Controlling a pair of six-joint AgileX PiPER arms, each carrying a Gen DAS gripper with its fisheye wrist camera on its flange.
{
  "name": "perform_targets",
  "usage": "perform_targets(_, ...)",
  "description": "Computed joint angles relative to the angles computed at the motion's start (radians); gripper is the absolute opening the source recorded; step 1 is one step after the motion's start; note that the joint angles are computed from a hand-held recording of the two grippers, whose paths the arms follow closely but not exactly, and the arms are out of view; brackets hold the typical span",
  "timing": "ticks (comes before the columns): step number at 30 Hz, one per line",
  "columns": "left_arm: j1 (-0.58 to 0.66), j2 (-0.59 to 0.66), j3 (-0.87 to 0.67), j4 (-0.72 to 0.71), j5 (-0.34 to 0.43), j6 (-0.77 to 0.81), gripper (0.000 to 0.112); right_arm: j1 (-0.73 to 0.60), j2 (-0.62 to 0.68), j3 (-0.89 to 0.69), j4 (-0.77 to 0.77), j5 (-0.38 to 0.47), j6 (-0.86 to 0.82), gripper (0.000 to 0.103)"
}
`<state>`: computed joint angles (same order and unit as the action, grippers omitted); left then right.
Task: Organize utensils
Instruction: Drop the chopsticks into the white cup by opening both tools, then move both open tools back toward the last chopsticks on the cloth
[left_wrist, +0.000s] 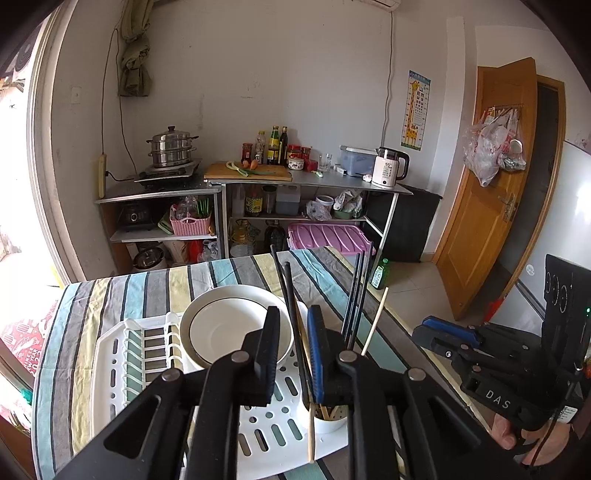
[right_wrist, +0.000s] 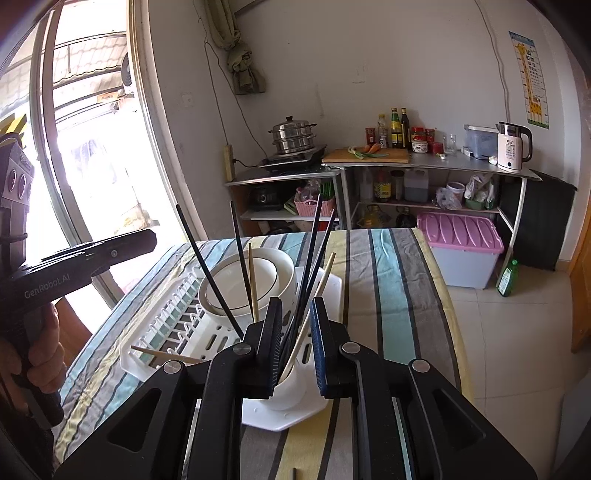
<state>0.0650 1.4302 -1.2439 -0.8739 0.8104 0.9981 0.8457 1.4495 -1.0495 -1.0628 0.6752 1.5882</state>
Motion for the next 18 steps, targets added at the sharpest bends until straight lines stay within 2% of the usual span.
perform_targets(11, 0.313, -0.226, 0.237, -0.17, 0.186, 0.199, 0.02, 0.349, -0.12, 0.158, -0.101, 0.285, 0.243, 0.016)
perform_targets(15, 0.416, -0.301, 0.345, -0.186, 0.263, 0.278, 0.02, 0.472, -0.117, 0.19, -0.092, 0.373, 0.311, 0.016)
perform_targets(18, 0.447, -0.358, 0.427, -0.168, 0.285, 0.325, 0.02, 0.538, -0.115, 0.217, -0.078, 0.413, 0.355, 0.016)
